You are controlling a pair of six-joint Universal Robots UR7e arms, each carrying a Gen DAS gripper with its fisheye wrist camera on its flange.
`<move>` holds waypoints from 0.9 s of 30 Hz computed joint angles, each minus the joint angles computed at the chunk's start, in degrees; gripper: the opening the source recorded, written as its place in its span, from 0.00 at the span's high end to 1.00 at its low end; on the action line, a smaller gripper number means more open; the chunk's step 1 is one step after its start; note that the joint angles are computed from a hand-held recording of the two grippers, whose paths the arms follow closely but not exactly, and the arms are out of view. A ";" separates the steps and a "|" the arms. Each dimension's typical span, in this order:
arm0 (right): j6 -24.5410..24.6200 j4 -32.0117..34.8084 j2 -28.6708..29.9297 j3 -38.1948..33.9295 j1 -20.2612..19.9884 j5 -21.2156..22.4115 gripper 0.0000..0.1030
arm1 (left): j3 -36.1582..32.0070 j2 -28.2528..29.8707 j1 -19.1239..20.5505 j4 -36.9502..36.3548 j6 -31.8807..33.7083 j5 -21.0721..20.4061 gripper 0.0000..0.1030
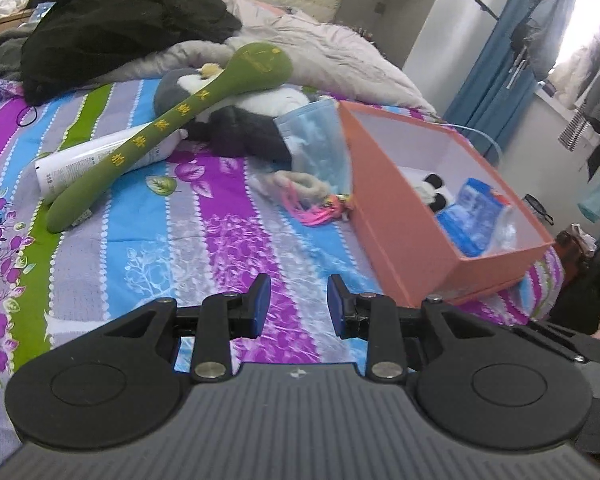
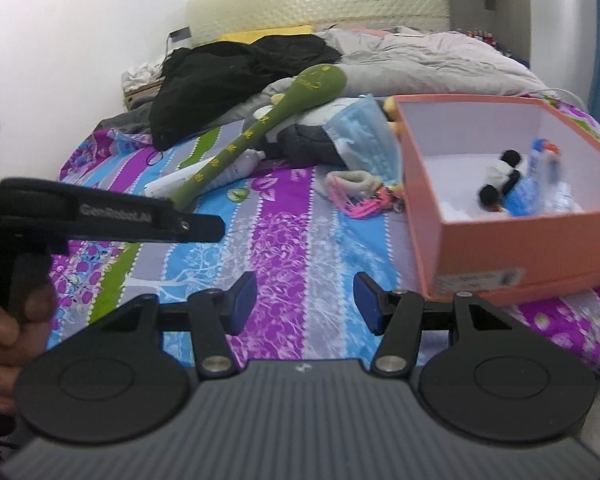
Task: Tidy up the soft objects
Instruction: 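Withdraw both open tools from the box toward the pink feather toy, then close the right tool on the pink feather toy while the left tool grasps a small white item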
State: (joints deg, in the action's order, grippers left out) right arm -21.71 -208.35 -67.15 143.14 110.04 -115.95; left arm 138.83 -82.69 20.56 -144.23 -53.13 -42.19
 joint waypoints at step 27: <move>-2.78 -12.68 30.21 -27.57 -7.15 -10.00 0.49 | -20.35 25.93 31.73 -36.46 35.10 -17.97 0.66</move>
State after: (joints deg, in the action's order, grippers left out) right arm -24.49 -221.03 -36.94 115.56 102.89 -125.95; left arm 118.48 -56.76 52.29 -180.69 -18.03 -60.16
